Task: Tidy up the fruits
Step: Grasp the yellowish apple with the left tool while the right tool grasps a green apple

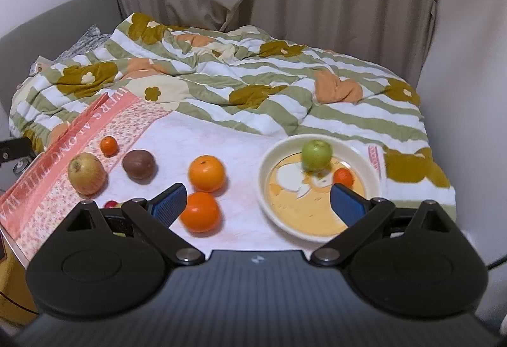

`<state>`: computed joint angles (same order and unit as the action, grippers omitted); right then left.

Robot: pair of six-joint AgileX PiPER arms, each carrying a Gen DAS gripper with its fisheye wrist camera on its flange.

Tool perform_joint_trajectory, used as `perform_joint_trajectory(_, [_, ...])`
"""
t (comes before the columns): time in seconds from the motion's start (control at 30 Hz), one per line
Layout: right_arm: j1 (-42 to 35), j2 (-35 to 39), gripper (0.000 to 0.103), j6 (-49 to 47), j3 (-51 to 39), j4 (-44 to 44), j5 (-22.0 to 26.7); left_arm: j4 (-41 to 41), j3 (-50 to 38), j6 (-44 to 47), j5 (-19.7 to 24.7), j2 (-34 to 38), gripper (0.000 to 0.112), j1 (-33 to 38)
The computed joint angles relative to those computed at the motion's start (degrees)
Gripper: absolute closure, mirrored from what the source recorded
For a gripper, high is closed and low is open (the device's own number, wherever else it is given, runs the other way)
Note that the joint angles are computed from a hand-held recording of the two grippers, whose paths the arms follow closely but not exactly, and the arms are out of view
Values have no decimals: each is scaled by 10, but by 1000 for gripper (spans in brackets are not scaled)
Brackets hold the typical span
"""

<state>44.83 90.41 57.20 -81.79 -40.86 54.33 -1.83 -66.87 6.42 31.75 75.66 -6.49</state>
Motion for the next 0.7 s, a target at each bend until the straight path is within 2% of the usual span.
perform_joint_trajectory(0.13, [48, 41, 0, 82, -31, -21, 26, -153, 3, 188, 4, 17, 9, 79])
perform_joint_trajectory(0.37, [109, 148, 0, 158, -128, -33, 78, -327, -23, 434, 39, 85, 9, 165])
perform_joint_trajectory(0.53, [130, 228, 0, 190, -205, -17, 111, -385, -59, 543, 78, 146, 9, 198])
perform_joint_trajectory(0.7, [134, 298, 0, 213, -277, 14, 142, -393, -113, 591, 124, 218, 9, 210])
